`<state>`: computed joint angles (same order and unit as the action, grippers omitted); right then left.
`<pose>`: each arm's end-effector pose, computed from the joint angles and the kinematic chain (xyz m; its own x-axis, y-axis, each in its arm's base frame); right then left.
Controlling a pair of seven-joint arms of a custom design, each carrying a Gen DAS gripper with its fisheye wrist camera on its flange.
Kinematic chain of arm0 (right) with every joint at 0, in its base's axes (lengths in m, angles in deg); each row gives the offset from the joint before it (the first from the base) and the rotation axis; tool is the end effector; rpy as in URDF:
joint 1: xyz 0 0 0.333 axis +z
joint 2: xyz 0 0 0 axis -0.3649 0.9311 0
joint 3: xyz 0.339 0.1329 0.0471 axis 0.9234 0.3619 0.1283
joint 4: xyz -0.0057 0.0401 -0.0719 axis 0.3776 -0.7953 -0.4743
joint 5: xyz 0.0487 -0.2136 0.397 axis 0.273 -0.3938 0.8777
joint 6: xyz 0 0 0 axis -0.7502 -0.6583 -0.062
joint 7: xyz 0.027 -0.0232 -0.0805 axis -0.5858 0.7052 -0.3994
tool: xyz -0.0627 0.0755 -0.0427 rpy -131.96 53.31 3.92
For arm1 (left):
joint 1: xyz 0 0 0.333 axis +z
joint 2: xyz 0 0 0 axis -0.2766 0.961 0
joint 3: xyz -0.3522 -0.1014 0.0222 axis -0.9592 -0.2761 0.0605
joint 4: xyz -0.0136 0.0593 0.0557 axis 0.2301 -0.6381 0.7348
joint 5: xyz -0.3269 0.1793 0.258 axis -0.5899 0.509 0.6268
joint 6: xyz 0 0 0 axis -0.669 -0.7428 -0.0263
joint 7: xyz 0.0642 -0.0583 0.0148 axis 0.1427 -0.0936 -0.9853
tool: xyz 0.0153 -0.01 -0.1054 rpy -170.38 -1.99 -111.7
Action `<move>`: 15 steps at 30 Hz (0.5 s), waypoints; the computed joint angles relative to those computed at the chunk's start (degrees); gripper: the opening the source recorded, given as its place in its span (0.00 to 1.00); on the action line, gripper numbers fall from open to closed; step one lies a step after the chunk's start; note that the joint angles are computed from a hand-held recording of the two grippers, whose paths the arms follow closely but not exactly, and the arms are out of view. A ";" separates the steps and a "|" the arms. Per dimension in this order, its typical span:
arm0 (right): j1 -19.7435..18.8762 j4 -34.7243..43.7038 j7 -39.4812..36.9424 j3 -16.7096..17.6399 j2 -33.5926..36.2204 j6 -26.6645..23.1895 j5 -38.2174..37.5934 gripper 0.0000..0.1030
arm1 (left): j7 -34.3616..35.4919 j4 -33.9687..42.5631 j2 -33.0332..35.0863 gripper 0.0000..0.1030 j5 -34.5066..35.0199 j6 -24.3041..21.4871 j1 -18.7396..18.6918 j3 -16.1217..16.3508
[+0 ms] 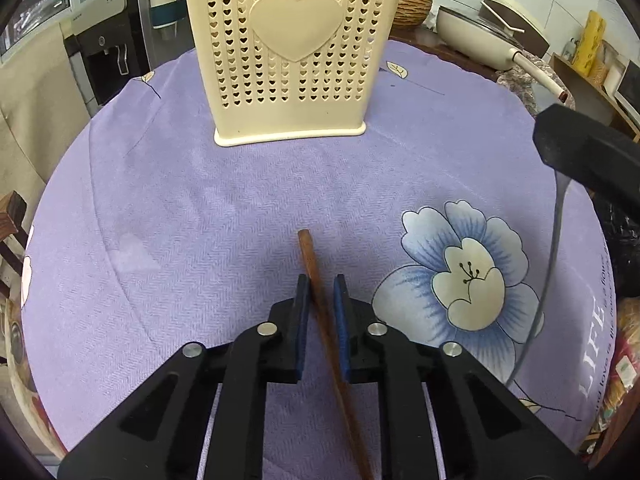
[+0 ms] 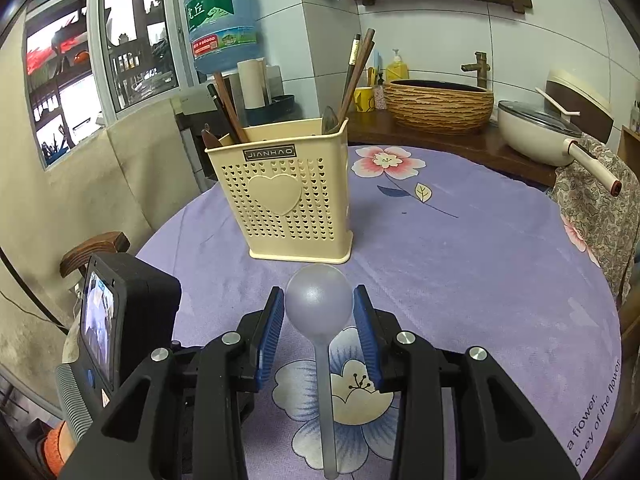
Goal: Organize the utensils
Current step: 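Grasp the clear plastic spoon with the right tool while the left grasps the brown chopstick, then lift the clear spoon and brown chopstick and carry them over the cream holder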
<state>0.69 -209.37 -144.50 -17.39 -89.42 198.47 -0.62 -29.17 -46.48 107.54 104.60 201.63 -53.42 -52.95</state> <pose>0.4449 0.3488 0.4484 0.0409 -0.9911 -0.1267 -0.6194 0.0744 -0.7815 0.5214 -0.5100 0.3721 -0.3551 -0.9322 0.0701 -0.7902 0.2592 -0.5553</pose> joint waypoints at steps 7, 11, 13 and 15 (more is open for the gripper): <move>0.03 -0.22 0.41 0.02 -0.07 -0.62 0.05 0.34 | -1.87 0.78 0.56 0.08 1.72 -0.02 -0.87 1.10; -0.02 -0.50 1.51 0.16 -0.65 -1.12 -0.90 0.34 | -2.00 1.00 0.86 0.07 1.64 0.41 -0.50 0.87; -0.07 -0.68 2.50 0.30 -0.92 -1.22 -1.58 0.34 | -1.00 0.93 0.87 0.07 0.21 0.73 0.26 0.17; -0.08 -0.88 3.36 0.40 -1.24 -1.25 -2.22 0.34 | -0.65 0.90 0.86 0.06 -0.67 1.12 0.39 0.19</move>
<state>0.61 -210.26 -141.14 -16.99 -90.66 197.22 -2.85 -29.82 -45.58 108.39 103.92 202.75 -53.03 -52.76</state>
